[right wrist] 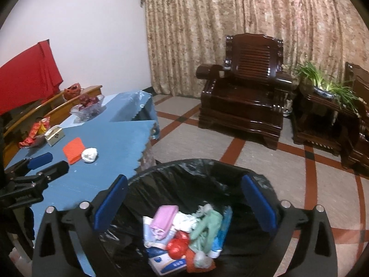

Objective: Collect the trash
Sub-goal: 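Move both grippers away from the bin back toward the table, then grasp the white cloth ball with the right gripper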

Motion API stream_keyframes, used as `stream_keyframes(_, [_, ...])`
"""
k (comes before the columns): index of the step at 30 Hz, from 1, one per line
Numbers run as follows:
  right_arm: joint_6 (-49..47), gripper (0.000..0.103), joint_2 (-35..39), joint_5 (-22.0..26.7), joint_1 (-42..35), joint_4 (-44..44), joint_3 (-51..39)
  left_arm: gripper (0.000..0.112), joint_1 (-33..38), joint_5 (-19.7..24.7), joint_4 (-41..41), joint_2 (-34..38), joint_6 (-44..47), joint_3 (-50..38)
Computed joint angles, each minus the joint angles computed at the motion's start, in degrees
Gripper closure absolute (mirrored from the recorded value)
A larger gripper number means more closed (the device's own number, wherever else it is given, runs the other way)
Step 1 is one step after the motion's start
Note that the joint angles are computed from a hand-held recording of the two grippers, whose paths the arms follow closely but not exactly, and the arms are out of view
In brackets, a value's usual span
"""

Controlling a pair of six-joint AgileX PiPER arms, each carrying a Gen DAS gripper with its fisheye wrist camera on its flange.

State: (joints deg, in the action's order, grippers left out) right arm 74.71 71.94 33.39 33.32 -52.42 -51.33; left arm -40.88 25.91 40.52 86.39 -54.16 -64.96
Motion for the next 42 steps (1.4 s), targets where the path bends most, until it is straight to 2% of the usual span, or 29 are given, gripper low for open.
stream_keyframes(3, [1.84, 0.006, 2.46, -0.03, 2.03, -1.46, -2.04, 0.023, 2.15, 1.05, 2.94, -3.09, -2.13, 2.78])
stream_keyframes(7, [3.87, 0.006, 6.09, -0.75, 3.77, -3.47, -5.06, 0.023, 5.62, 1.86, 2.93, -5.52, -1.4, 4.59])
stream_keyframes(15, [3.44, 0.006, 15.34, -2.29, 6.09, -3.63, -13.96, 0.023, 15.06, 0.06, -0.18, -8.71, 4.2, 7.98])
stream_keyframes(26, [0.32, 0.006, 27.74, -3.6, 7.12, -2.75, -27.41, 0.023, 24.64, -4.42, -2.19, -5.08, 8.42, 7.27])
stream_keyframes(36, [-16.3, 0.006, 46.34, -2.65, 5.79, 12.12, -50.78, 0.023, 33.51, -7.33, -6.18, 4.42, 15.16, 0.1])
stream_keyframes(40, [-25.38, 0.006, 55.18, 0.54, 5.83, 20.43, -63.04, 0.023, 36.56, -8.17, -8.09, 8.48, 17.8, -2.51])
stream_keyframes(42, [-30.66, 0.006, 61.09, 4.03, 5.87, 24.82, -72.21, 0.023, 37.63, -8.26, -9.28, 10.01, 18.97, -3.5])
